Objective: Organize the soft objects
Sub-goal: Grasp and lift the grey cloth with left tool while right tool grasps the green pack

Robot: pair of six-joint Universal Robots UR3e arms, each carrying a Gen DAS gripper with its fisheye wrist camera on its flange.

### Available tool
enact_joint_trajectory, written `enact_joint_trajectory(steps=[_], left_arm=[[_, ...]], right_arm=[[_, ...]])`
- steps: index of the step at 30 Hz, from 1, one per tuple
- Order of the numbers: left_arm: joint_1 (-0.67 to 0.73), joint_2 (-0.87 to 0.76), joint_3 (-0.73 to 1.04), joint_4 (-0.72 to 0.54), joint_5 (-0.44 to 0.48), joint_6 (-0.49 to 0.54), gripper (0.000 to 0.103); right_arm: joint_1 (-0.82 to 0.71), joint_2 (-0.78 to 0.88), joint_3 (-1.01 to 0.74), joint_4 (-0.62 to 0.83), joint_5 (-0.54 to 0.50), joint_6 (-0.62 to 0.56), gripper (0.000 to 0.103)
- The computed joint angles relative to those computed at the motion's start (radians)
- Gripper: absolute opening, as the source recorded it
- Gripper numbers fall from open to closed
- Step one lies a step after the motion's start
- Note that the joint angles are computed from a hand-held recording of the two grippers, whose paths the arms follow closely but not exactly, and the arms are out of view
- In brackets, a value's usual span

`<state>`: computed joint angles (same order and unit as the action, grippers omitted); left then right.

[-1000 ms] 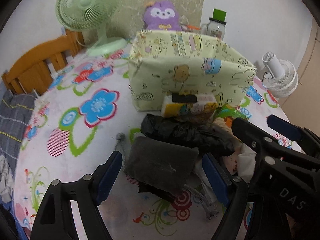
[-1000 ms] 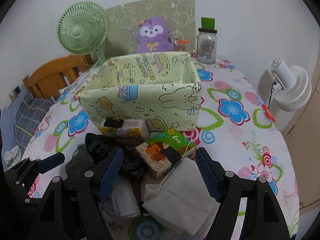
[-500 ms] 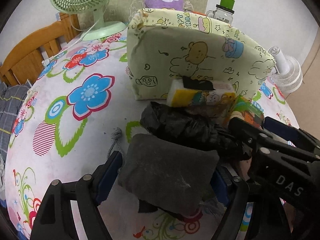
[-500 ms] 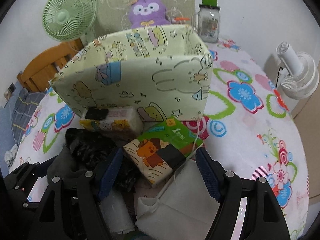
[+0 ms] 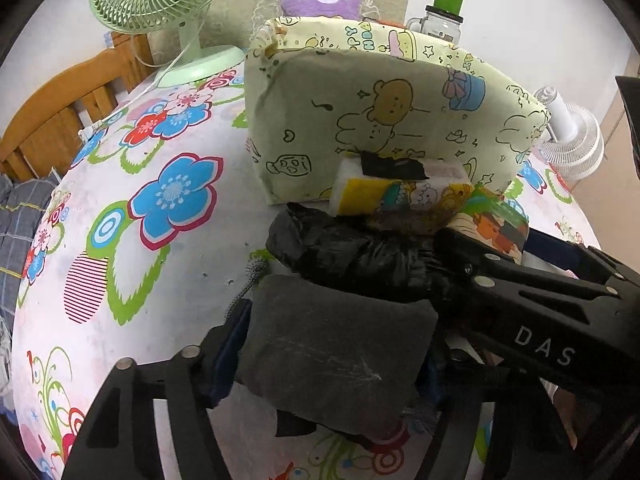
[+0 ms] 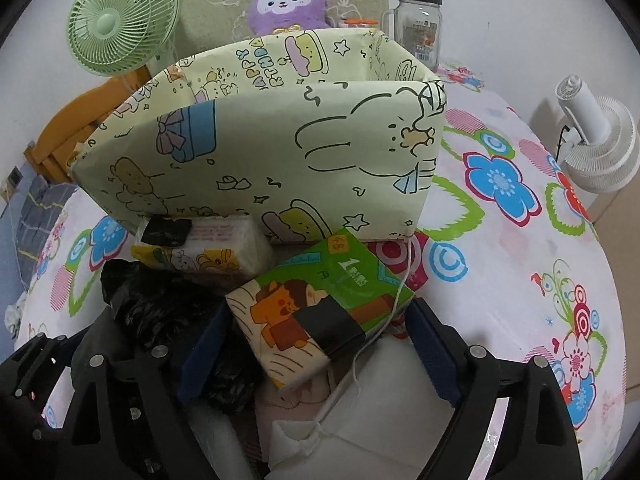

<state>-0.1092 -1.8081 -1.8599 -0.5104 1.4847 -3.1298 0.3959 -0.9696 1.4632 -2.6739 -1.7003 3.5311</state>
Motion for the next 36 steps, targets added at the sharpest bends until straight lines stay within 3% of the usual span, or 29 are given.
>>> enact_joint_trajectory(steps=[12, 36], left_arm=[[0.006, 0.018, -0.006, 0.007, -0.002, 0.001, 0.044], [-0.037, 0.178, -0.062, 0.008, 0.041, -0.016, 0.039]], right_arm=[[0.016, -0.039, 0.054, -0.065, -0.021, -0.020, 0.086], [0.076, -0.205, 0.177, -0.111, -0.101, -0.010, 0.086]])
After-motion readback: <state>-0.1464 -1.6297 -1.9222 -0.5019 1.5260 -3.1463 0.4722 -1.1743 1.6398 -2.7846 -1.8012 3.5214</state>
